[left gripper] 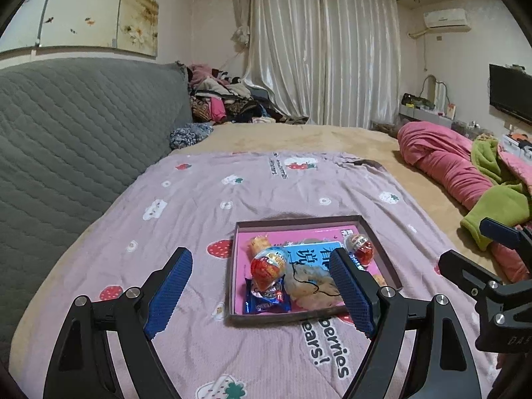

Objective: Organize objects

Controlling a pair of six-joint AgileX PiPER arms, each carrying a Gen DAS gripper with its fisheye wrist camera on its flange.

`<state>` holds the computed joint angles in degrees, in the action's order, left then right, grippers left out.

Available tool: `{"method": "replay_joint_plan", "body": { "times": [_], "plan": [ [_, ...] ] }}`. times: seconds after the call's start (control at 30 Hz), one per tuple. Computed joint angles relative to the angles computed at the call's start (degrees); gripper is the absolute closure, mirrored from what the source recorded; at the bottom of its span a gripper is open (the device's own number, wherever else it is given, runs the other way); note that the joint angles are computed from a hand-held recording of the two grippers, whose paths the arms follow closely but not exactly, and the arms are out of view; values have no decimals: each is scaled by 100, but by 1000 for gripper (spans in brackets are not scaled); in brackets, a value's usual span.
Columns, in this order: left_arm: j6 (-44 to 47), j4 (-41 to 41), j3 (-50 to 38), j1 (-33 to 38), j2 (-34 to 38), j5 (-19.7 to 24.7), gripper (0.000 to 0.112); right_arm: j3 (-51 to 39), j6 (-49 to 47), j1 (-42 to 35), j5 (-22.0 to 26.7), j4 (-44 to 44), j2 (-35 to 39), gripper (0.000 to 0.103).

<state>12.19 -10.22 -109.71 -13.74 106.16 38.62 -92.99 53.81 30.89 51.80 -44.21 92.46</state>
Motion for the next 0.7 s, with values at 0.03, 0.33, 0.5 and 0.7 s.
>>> {"method": "replay_joint_plan", "body": {
  "times": [0.03, 0.33, 0.5, 0.7],
  "plan": [
    [4, -7, 78, 12, -78, -18, 27, 12, 19, 63, 62, -56, -29, 1],
    [269, -219, 865, 169, -792, -262, 27, 260, 403, 668, 404, -654, -314, 1],
    [302, -169, 1336, 196, -1162, -431, 27, 338, 623, 941, 581, -906, -404, 1],
    [487, -222, 2017, 217, -1722, -729, 27, 505, 910, 1319, 830, -1271, -635, 1]
  ]
}}
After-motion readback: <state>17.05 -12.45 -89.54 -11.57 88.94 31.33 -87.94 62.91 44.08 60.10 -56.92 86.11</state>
